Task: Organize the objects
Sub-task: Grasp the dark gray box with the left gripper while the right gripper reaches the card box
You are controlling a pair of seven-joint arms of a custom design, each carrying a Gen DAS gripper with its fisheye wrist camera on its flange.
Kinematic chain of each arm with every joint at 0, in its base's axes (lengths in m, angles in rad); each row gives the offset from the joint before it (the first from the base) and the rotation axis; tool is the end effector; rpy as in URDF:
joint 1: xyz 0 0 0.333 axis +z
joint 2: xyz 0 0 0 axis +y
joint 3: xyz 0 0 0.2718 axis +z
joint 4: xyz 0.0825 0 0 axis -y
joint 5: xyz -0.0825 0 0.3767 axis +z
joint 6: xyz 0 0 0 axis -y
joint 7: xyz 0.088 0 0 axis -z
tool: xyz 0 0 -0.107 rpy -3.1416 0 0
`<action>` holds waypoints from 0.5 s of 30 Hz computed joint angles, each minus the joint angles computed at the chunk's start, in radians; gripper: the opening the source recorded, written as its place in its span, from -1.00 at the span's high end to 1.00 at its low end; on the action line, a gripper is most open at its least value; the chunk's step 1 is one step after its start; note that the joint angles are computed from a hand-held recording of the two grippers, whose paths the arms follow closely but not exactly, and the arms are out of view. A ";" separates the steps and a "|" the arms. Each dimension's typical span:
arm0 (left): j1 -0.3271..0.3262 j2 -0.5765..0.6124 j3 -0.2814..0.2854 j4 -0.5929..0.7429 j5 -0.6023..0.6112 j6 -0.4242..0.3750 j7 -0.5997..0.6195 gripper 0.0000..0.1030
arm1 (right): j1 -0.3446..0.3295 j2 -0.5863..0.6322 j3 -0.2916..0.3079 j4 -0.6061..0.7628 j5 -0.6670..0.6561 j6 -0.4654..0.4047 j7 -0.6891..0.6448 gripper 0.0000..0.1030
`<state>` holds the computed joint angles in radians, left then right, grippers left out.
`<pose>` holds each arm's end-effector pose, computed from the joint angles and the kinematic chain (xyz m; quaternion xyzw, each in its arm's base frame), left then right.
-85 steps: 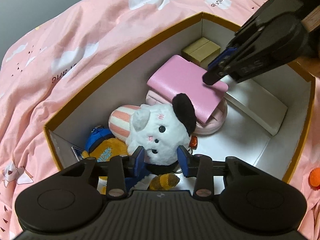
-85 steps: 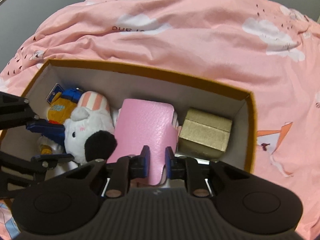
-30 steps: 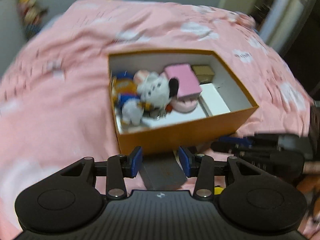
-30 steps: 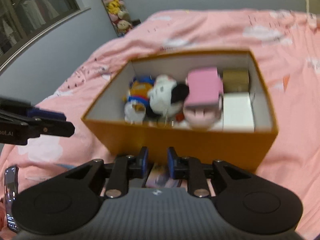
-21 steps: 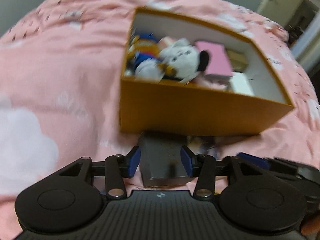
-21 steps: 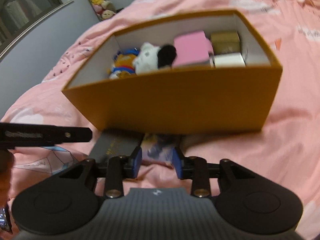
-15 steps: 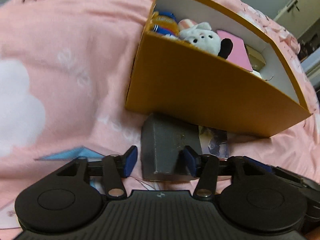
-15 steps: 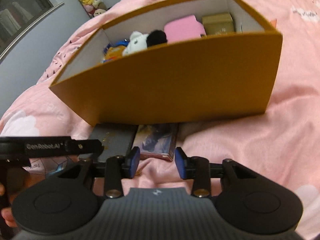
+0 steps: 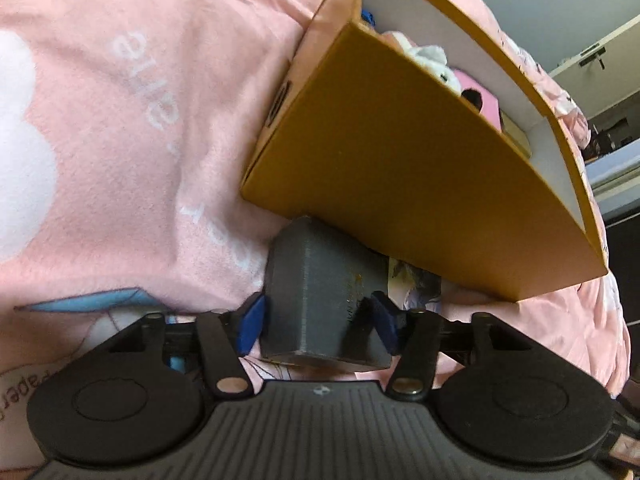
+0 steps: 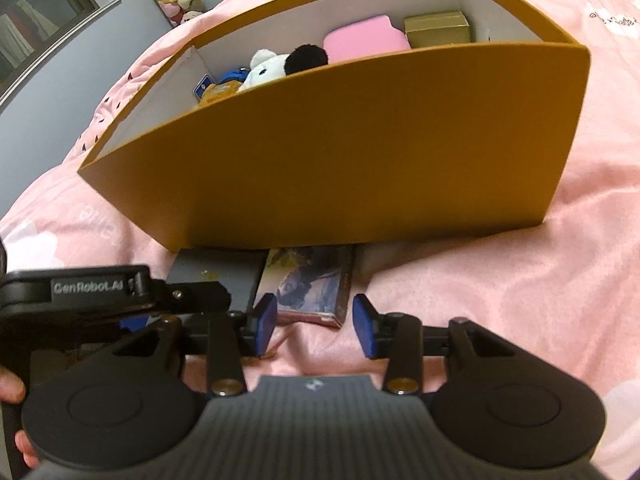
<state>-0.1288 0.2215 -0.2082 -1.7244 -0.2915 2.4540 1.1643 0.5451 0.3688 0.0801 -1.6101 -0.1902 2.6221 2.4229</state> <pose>0.6158 -0.2057 0.4710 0.7611 -0.5825 0.2840 0.0268 0.5592 0.4003 0.4506 -0.6325 0.7049 -0.0727 0.3128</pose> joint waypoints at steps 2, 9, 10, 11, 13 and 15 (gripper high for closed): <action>-0.005 -0.013 0.002 -0.012 0.014 0.022 -0.004 -0.05 | -0.010 0.010 0.008 0.011 0.025 -0.001 -0.009 0.14; -0.024 -0.082 0.004 -0.081 0.075 0.089 -0.005 0.12 | -0.052 0.072 0.038 0.079 0.173 -0.042 -0.045 0.10; -0.025 -0.090 0.003 -0.087 0.072 0.093 -0.001 0.13 | -0.063 0.075 0.046 0.075 0.204 -0.034 -0.051 0.08; -0.026 -0.098 0.004 -0.095 0.074 0.099 -0.001 0.13 | -0.070 0.078 0.050 0.072 0.228 -0.029 -0.053 0.04; -0.030 -0.123 0.010 -0.118 0.106 0.123 -0.021 0.13 | -0.090 0.084 0.067 0.065 0.285 -0.012 -0.077 -0.04; -0.034 -0.150 0.015 -0.142 0.144 0.149 -0.046 0.13 | -0.101 0.090 0.077 0.054 0.332 0.012 -0.089 -0.13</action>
